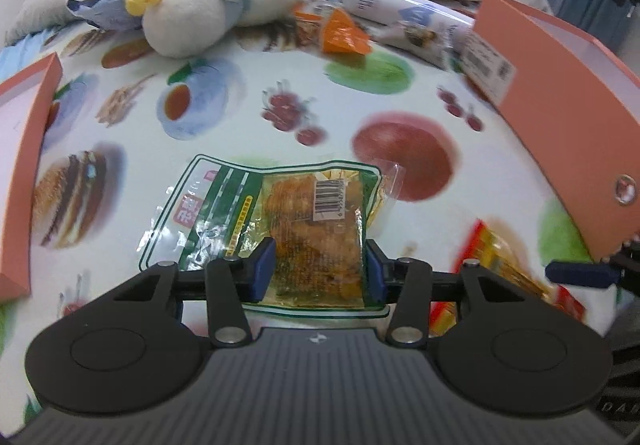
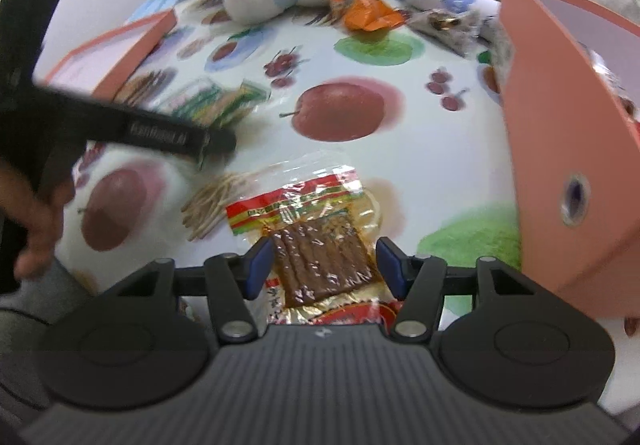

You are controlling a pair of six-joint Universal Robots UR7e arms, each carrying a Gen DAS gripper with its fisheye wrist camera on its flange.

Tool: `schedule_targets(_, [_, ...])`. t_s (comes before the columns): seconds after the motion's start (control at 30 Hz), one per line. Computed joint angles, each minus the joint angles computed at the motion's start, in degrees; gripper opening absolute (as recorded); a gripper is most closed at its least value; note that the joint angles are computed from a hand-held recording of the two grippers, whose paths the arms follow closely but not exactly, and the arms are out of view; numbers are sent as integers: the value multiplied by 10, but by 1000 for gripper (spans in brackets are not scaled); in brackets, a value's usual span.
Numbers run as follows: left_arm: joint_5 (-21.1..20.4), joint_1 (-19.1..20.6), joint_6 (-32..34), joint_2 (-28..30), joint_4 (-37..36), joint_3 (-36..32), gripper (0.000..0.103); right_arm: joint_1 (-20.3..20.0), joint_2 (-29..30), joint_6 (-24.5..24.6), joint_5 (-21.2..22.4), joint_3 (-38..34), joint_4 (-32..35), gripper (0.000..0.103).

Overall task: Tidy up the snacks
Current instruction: 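Close the left gripper on the green-bordered bag while the right closes on the red packet, then lift the red packet with the right gripper while the left holds the green-bordered bag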

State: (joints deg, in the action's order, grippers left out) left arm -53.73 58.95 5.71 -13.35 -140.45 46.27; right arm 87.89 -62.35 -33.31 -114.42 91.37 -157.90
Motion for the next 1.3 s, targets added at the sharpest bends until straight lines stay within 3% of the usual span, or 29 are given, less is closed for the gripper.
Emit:
schedule_targets(0.3, [-30, -3, -18, -14, -4, 22, 49, -21, -70, 112, 18, 68, -51, 71])
schedule_targets(0.43, [-29, -5, -15, -14, -3, 24, 48, -43, -90, 180, 39, 81, -27, 71])
schedule_targets(0.7, [-16, -9, 12, -8, -2, 25, 48, -77, -105, 281, 132, 87, 4, 73])
schedule_targets(0.9, [-13, -10, 24, -7, -3, 27, 48, -111, -114, 350, 238, 92, 16, 73])
schedule_targets(0.97, [-12, -10, 25, -7, -5, 27, 48, -116, -112, 366, 259, 92, 16, 72])
schedule_targets(1.23, [-22, -7, 26, -9, -3, 27, 48, -106, -85, 368, 265, 68, 19, 72])
schedule_targets(1.3, [-24, -7, 24, -9, -4, 28, 48, -102, -75, 366, 263, 56, 26, 67])
